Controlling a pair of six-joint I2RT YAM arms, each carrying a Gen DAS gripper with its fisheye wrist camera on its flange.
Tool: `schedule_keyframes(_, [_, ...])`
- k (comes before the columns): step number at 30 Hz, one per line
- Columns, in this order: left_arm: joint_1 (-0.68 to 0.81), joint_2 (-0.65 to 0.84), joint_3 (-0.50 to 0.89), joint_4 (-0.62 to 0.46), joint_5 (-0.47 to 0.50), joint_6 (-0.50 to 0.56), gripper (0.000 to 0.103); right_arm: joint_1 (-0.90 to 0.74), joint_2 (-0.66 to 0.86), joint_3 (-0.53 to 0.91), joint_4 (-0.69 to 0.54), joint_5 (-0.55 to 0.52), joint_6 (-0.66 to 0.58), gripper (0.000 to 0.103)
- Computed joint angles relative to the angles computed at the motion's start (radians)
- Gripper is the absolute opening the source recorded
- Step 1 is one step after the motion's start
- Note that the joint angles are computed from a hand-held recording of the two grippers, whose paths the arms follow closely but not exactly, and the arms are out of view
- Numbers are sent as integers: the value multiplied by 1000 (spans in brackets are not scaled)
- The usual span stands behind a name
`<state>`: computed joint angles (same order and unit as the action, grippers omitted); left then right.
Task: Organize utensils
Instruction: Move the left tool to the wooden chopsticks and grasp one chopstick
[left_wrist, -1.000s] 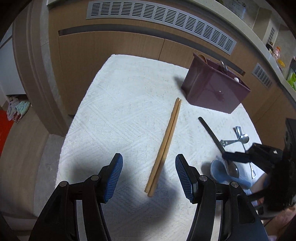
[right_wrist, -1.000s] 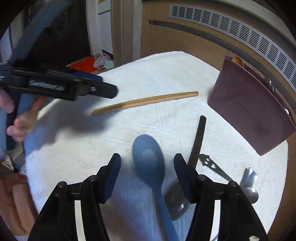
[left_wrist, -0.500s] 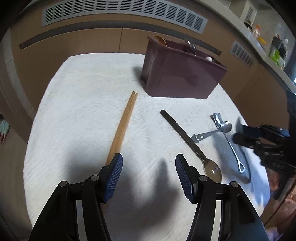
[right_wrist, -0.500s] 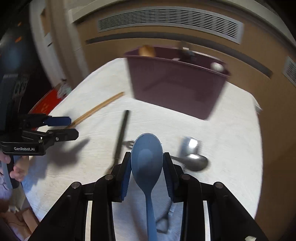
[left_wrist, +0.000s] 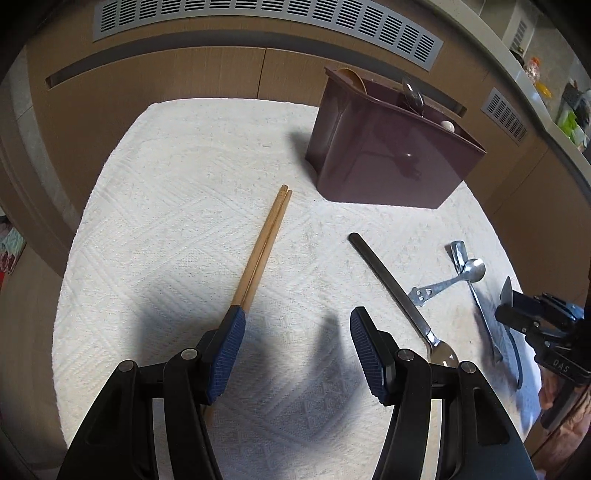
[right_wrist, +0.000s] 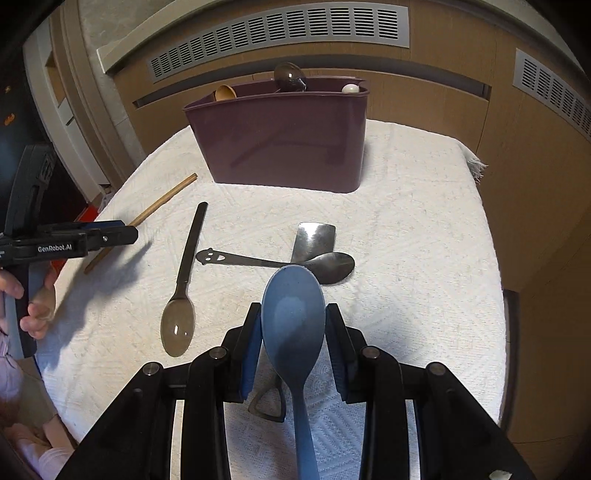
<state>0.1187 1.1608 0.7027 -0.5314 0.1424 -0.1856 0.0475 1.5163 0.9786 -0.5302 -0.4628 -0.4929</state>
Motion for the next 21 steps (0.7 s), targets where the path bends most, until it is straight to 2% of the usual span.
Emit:
schedule_keyframes(3, [4,18,4,7,-13,12,60,11,2,-8,6,2,4,30])
schedule_keyframes(7, [29,39,16,13,24,15,60,15,-4,-18,9,7,3,30])
schedule_keyframes(10, [19,42,25,-11,70,9,60,15,-7,-21,8,7,5,30])
schedule_keyframes(13, [9,17,33,-46,176,23,60,11,-10,-20,8,3,6,30])
schedule_keyframes(14, [-7,6,35,-47,167,18,60,10,-10,-19,9,3,8,30])
schedule_keyframes(15, [-35,1,41,-47,117,16,60,11,-8,-18,7,3,7,30])
schedule_keyframes(17, [-80,10,57,-48,17,22,46,13,-11,-23,12,6,9,30])
schedule_keyframes(18, [-86,35,73,-55,-9,31,33,15,-13,-26,13,7,8,30])
schedule_keyframes(21, [-72,151,143,-77,-35,78,28,18,-24,-36,20,10,3,30])
